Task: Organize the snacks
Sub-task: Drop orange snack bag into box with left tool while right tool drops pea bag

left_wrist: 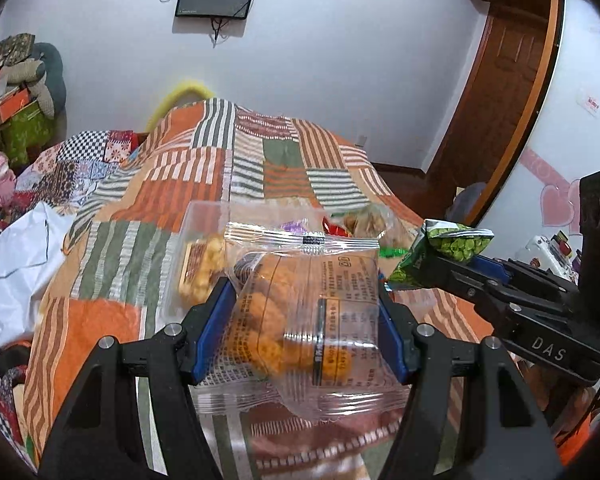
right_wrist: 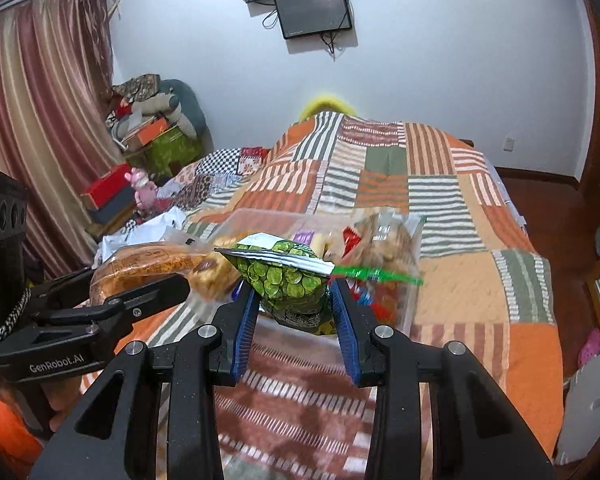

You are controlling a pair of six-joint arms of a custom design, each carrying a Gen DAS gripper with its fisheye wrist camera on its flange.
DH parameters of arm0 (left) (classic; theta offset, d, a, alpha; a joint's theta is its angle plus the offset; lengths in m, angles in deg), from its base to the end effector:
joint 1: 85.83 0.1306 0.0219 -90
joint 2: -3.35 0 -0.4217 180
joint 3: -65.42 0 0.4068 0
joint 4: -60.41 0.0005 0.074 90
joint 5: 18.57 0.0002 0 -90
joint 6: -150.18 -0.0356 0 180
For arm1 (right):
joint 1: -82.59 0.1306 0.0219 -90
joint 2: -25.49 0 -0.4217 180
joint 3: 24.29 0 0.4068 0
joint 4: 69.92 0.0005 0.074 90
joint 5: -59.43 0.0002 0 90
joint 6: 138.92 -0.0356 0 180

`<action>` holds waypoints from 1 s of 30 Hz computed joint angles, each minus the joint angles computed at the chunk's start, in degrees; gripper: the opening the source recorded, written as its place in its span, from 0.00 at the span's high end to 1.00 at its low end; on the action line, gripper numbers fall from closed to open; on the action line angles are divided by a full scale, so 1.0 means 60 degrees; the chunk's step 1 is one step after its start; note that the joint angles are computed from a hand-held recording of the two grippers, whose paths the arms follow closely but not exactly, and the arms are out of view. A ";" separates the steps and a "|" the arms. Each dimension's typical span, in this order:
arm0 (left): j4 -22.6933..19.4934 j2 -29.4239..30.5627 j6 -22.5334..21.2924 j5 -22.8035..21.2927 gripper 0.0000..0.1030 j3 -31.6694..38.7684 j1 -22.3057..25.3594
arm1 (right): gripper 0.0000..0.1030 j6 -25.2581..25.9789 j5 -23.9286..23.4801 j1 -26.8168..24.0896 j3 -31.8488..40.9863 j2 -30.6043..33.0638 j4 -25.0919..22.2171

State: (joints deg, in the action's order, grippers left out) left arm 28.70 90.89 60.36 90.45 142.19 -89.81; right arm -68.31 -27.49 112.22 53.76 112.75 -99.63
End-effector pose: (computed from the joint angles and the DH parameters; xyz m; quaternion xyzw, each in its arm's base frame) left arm 0.4807 -0.0456 0.4030 0.0965 0.9000 -0.1655 0.3916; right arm 0.4257 0.2394 0.4177 -0.0690 0.8994 0.1567 0.4022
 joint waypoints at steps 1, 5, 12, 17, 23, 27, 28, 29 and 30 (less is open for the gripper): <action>0.0099 0.0070 0.0055 -0.0081 0.37 0.0056 -0.0039 | 0.67 -0.0066 -0.0068 -0.0054 0.0015 0.0039 0.0096; 0.0319 0.0400 0.0289 -0.0108 0.37 0.0289 -0.0070 | 0.67 -0.0227 -0.0206 -0.0130 0.0145 0.0272 0.0322; 0.0485 0.0844 0.0306 -0.0381 0.37 0.0586 -0.0154 | 0.67 -0.0204 -0.0190 -0.0154 0.0402 0.0624 0.0386; 0.0502 0.1149 0.0140 -0.0715 0.37 0.0769 -0.0248 | 0.67 -0.0091 -0.0144 -0.0271 0.0801 0.0985 0.0135; 0.0819 0.1457 0.0039 -0.1204 0.37 0.0862 -0.0417 | 0.66 0.0052 -0.0214 -0.0418 0.1224 0.1413 -0.0130; 0.0893 0.1687 0.0255 -0.1149 0.37 0.0933 -0.0418 | 0.65 0.0135 -0.0221 -0.0457 0.1322 0.1526 -0.0174; 0.0872 0.1761 0.0320 -0.1177 0.37 0.0973 -0.0421 | 0.65 0.0131 -0.0248 -0.0491 0.1313 0.1532 -0.0138; 0.0781 0.1846 0.0383 -0.1159 0.37 0.1041 -0.0409 | 0.65 0.0120 -0.0301 -0.0519 0.1315 0.1538 -0.0142; 0.0700 0.1920 0.0424 -0.1049 0.36 0.1103 -0.0379 | 0.65 0.0087 -0.0346 -0.0542 0.1296 0.1530 -0.0130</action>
State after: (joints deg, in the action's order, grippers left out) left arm 32.89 102.41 62.90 84.15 148.81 -92.08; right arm -67.79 -29.57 108.96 61.54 121.93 -100.41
